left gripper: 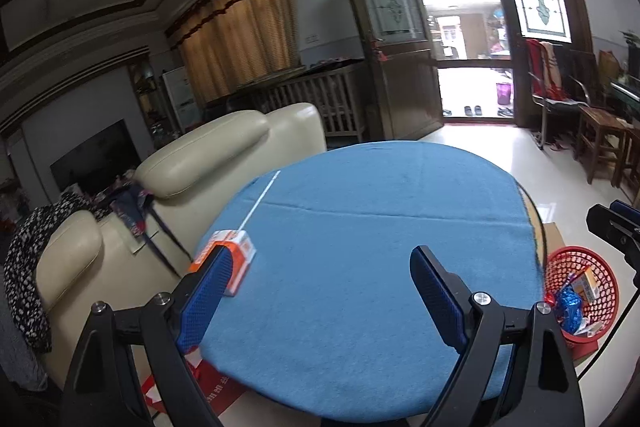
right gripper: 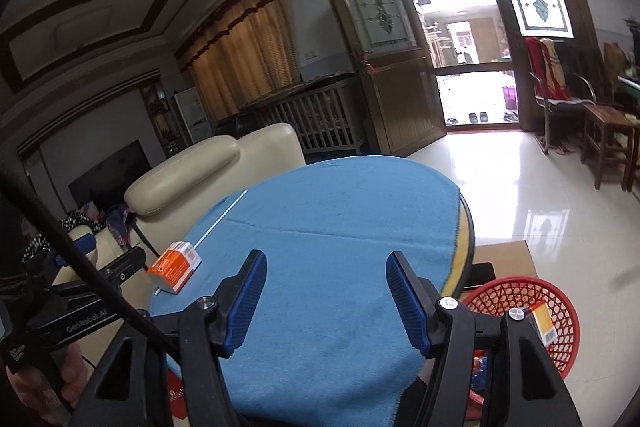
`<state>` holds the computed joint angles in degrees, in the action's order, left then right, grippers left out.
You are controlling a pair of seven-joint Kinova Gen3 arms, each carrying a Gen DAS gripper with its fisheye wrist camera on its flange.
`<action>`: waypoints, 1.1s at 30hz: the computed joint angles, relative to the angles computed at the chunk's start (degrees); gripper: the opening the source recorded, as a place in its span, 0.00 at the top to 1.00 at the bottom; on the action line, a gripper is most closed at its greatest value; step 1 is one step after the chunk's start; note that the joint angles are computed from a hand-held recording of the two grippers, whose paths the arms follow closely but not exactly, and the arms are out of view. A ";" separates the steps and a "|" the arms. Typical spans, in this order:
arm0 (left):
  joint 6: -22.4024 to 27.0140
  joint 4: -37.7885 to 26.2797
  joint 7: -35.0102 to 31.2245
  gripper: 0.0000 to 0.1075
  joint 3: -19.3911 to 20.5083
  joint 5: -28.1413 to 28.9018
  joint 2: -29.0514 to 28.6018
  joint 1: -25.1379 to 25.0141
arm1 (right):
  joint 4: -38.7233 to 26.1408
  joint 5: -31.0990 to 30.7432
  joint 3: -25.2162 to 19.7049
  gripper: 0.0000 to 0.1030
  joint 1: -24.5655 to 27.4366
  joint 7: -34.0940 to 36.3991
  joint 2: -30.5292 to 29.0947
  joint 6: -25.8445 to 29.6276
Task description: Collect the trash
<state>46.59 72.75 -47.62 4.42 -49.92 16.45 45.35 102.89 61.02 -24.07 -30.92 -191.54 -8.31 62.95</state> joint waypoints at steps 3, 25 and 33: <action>-0.96 2.47 1.67 0.16 -0.82 -0.95 -1.78 -1.10 | -3.02 1.25 -1.05 0.36 -1.58 1.29 2.71 2.18; -1.54 10.97 11.38 0.16 3.64 -8.47 -8.16 -9.04 | -17.64 4.16 7.87 0.36 -18.59 8.34 15.11 9.75; -2.19 12.05 12.48 0.16 4.42 -9.26 -8.80 -9.99 | -18.71 4.38 9.04 0.36 -19.94 9.01 16.04 10.03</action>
<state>44.41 84.80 -35.14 8.84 -59.18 7.65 35.36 84.18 65.40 -15.03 -50.86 -182.53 7.73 72.98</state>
